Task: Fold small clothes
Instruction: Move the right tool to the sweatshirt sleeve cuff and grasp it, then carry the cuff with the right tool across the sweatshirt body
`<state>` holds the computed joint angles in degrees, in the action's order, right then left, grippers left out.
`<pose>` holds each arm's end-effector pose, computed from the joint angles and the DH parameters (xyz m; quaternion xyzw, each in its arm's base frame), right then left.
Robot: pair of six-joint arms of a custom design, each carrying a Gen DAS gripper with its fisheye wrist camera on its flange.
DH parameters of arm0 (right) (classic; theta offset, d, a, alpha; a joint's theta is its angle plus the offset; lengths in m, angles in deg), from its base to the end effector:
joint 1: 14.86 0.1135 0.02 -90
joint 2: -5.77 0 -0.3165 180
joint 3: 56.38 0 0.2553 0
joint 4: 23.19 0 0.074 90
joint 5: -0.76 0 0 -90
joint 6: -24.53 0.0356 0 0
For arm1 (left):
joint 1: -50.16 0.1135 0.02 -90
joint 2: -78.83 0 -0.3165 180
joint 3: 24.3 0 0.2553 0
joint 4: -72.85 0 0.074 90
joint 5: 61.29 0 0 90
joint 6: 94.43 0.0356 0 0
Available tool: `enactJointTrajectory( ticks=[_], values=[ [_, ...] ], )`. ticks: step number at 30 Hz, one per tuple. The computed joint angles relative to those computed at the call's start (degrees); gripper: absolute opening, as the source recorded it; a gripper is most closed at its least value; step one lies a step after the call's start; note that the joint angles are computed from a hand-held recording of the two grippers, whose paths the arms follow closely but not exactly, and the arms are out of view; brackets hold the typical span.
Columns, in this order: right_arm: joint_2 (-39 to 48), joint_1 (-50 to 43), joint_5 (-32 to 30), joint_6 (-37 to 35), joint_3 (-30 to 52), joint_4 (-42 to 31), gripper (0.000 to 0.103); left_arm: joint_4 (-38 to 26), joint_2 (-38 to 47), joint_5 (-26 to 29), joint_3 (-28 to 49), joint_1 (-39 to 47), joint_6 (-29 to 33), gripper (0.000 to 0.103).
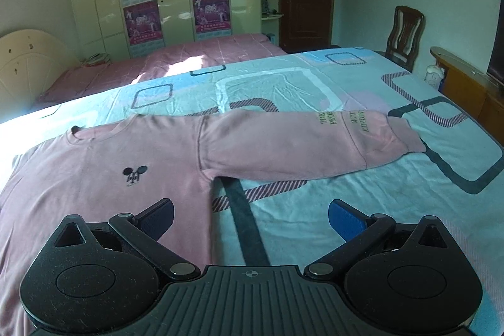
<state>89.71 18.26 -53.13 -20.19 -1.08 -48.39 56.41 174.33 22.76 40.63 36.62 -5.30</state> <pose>0.2387 0.1307 0.2229 0.1914 0.8885 -0.0418 0.4149 0.3360 -0.0771 0.2187 0.0836 0.9256 0.0020 0.3691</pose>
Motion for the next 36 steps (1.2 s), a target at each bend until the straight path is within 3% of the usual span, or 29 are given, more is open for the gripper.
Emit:
enactJointTrajectory(
  ticks=[9, 17, 18, 20, 26, 32, 36],
  values=[
    [4.6, -22.6, -9.8, -8.8, -4.5, 13.2, 0.102, 2.2, 11.3, -1.3, 8.2, -3.4, 0.3, 0.102],
    [11.7, -39.2, -18.0, -9.3, -6.4, 22.8, 0.102, 1.9, 18.1, -3.0, 14.8, -4.3, 1.2, 0.102],
    [12.3, -40.7, -18.5, -8.9, -6.5, 23.7, 0.083, 2.1, 18.6, -3.3, 15.2, -4.2, 1.1, 0.102],
    [13.8, -43.6, -20.3, -8.0, -5.6, 23.9, 0.057, 2.9, 19.2, -3.7, 15.3, -3.9, 1.4, 0.102],
    [16.6, -47.7, -22.3, -8.4, -5.0, 28.9, 0.057, 2.7, 21.4, -4.4, 17.6, -3.2, 2.5, 0.099],
    [16.4, -48.0, -22.4, -7.6, -4.8, 30.0, 0.009, -2.0, 23.6, -5.3, 21.2, -1.7, 0.6, 0.091],
    [15.8, -45.2, -19.7, -9.8, -3.9, 30.3, 0.009, -2.9, 23.8, -5.9, 21.7, -0.6, 0.2, 0.091]
  ],
)
